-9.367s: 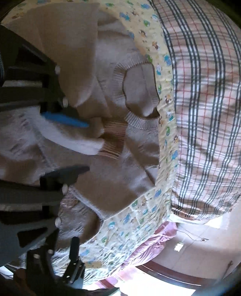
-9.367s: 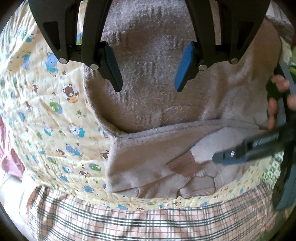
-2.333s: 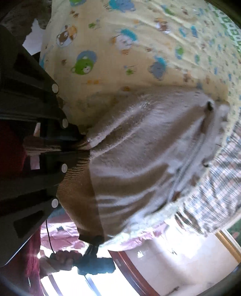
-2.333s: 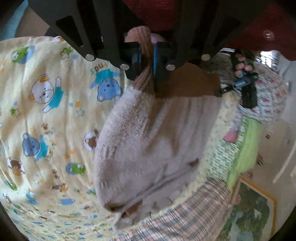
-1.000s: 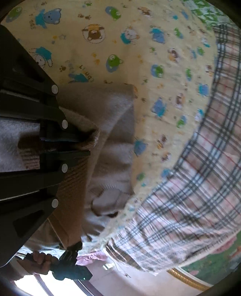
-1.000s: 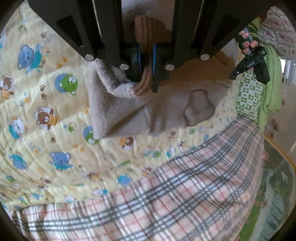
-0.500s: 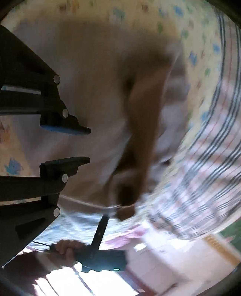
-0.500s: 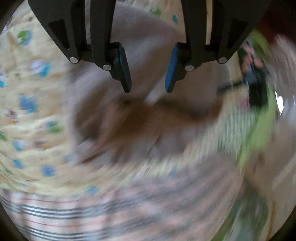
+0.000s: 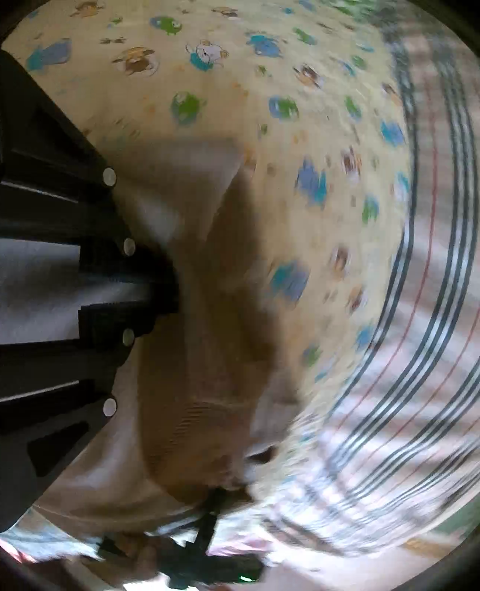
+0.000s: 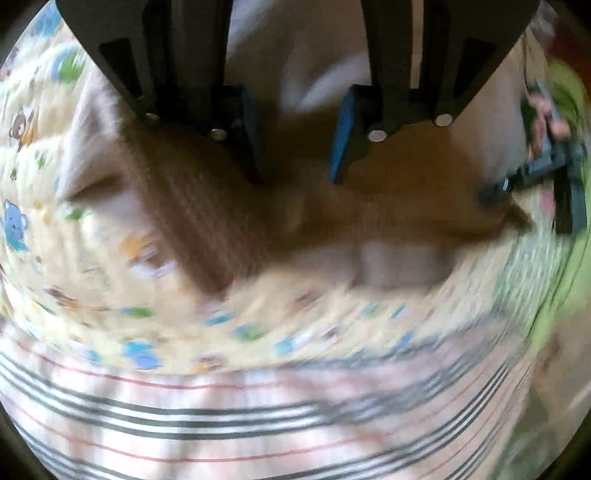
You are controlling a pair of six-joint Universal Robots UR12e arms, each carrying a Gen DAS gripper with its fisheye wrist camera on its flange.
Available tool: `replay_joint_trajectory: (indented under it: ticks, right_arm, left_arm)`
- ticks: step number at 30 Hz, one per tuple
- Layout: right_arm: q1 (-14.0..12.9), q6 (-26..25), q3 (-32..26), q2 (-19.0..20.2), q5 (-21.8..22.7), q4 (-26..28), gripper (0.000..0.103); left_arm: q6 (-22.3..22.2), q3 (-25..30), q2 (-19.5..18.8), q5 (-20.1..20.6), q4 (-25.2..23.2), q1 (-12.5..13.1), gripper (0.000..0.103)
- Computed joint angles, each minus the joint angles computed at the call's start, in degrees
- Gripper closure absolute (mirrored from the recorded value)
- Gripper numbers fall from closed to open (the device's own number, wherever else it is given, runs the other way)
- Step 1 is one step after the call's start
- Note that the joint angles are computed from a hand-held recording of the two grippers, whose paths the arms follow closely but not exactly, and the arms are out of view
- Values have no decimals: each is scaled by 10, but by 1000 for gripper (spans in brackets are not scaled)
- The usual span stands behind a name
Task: Fold small clothes
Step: 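Lift the hem with both grippers and fold it toward the collar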
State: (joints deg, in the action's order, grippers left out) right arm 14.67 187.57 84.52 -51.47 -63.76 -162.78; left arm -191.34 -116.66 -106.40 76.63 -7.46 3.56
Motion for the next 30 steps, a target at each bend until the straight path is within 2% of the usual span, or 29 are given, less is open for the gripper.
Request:
replay_joint_trajectory:
  ticks: [2, 4, 6, 7, 9, 12, 15, 17, 18, 19, 20, 22, 23, 24, 25, 27, 30]
  right_arm:
    - [-9, 60, 13, -1, 9, -51, 81]
    - [-11, 73, 30, -10, 2, -83, 78]
    - [-14, 72, 51, -26, -4, -92, 78]
    - [-14, 68, 61, -34, -2, -92, 78]
    - [-17, 57, 84, -50, 16, -99, 78]
    - [-17, 33, 123, -76, 47, -102, 78]
    - [-11, -4, 150, -90, 99, -80, 78]
    - [-2, -46, 160, -96, 121, -41, 78]
    - [2, -69, 162, -99, 119, -22, 78]
    - [6, -83, 163, -101, 108, -8, 78]
    - [10, -93, 165, -103, 84, 13, 78]
    - [10, -104, 171, -109, 31, 32, 82]
    - [0, -101, 181, -112, 37, 19, 85]
    - [-6, -94, 186, -117, 31, 19, 90]
    - [-11, -88, 191, -121, 23, 20, 100]
    - [-22, -81, 203, -129, 8, 20, 101]
    - [-36, -68, 220, -137, 18, 8, 101]
  left_arm:
    - [-17, -5, 2, 11, 15, 7, 96]
    - [-35, -16, 8, 18, 34, 12, 96]
    - [-48, -29, 20, 29, 46, 14, 95]
    - [-54, -37, 27, 35, 47, 14, 91]
    - [-58, -52, 43, 37, 47, 12, 88]
    - [-76, -80, 66, -5, 70, 4, 84]
    - [-77, -98, 72, -67, 84, -13, 82]
    - [-61, -97, 66, -102, 75, -28, 80]
    - [-42, -95, 64, -94, 60, -40, 80]
    - [-26, -95, 65, -68, 49, -51, 81]
    - [-11, -95, 65, -50, 41, -56, 81]
    - [-11, -102, 66, -55, 39, -41, 92]
    - [-19, -108, 70, -56, 41, -29, 93]
    - [-23, -115, 75, -56, 48, -15, 96]
    - [-22, -121, 80, -55, 50, -6, 98]
    - [-21, -131, 90, -48, 49, 9, 98]
    - [-23, -142, 100, -35, 47, 21, 98]
